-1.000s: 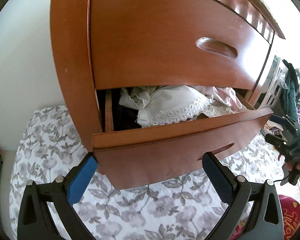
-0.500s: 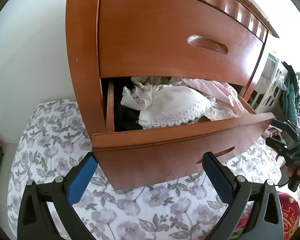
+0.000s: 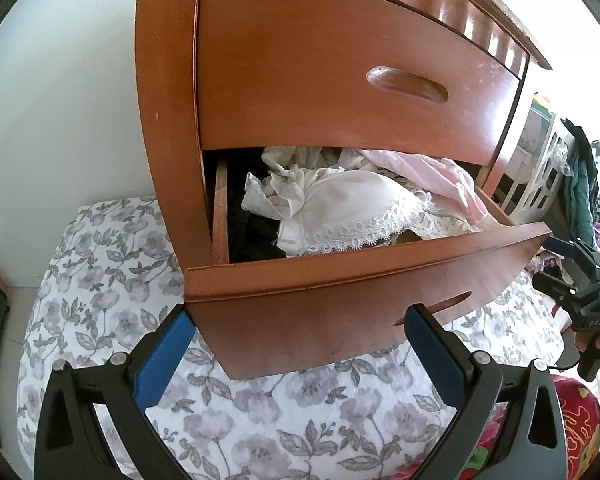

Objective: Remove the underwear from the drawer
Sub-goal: 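Move both tools down toward the clothes inside the open drawer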

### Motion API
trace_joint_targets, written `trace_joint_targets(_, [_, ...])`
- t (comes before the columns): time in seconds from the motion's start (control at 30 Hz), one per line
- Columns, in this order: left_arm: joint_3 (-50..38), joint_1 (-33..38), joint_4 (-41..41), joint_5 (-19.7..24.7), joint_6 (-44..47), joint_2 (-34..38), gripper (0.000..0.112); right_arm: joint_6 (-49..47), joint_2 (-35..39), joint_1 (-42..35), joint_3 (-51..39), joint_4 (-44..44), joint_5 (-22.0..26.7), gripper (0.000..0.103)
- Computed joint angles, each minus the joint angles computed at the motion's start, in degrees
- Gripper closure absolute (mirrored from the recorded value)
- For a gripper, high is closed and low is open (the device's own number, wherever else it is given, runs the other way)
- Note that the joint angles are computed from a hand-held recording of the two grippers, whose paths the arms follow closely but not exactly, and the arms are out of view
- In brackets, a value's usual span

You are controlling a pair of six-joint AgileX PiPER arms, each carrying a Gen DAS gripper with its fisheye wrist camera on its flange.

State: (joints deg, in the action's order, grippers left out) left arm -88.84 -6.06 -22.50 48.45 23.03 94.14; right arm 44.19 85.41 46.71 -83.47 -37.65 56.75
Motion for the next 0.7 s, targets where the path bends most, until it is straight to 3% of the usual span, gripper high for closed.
trace_joint_targets(0.7, [1.9, -0.7, 1.3, -0.2, -2.5, -2.0, 0.009, 0.2, -0.9, 2.2, -0.9, -0.1, 3.4, 0.000])
